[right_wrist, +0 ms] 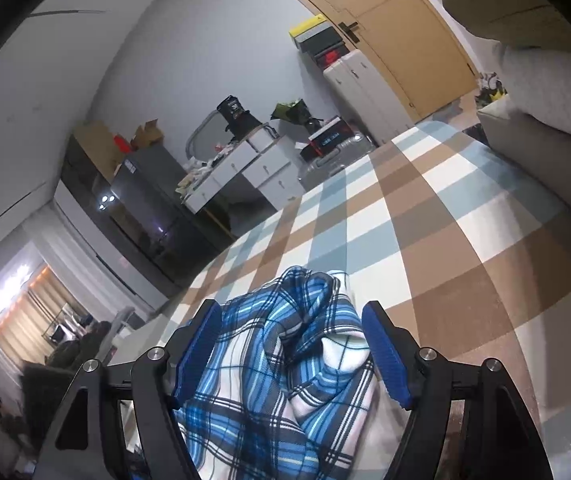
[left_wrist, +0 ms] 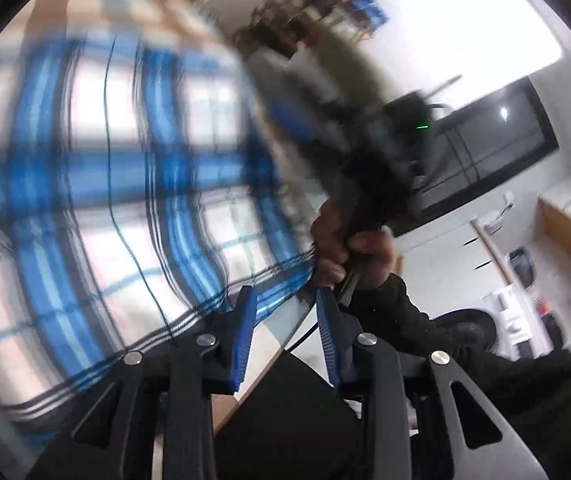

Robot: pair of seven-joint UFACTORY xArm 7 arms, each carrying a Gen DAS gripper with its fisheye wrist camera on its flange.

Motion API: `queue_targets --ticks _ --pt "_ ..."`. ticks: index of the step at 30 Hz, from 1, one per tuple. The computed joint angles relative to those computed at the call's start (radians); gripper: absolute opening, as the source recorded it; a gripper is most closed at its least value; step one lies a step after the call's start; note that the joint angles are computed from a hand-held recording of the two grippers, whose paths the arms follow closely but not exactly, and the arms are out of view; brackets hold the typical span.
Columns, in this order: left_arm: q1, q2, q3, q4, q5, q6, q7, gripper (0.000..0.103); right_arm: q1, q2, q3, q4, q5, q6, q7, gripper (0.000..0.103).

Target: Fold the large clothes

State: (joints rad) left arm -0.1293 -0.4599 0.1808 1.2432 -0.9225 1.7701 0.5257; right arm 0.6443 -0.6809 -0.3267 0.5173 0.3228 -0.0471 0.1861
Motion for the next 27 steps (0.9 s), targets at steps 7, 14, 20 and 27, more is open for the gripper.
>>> queue_targets --ticks 7,14,20,27 --pt "0.018 -0.088 -0.059 -0.175 0.123 -0.272 0.054 0.064 -0.014 -0.012 0.017 0.002 0.000 0.021 0.001 0.074" --pt "-0.010 0.015 -0.077 0.045 0.189 -0.346 0.033 0.066 -0.032 -0.028 0.033 0.003 0.012 0.041 0.000 0.075" --pt "0.009 0.353 -0.126 0.226 0.190 -0.306 -0.017 0.063 -0.042 -0.050 0.045 -0.005 0.015 0.048 -0.005 0.075" --pt "0.032 0.206 -0.152 0.102 0.215 -0.389 -0.016 0.064 -0.170 -0.044 0.150 0.022 -0.008 0.128 0.040 0.075"
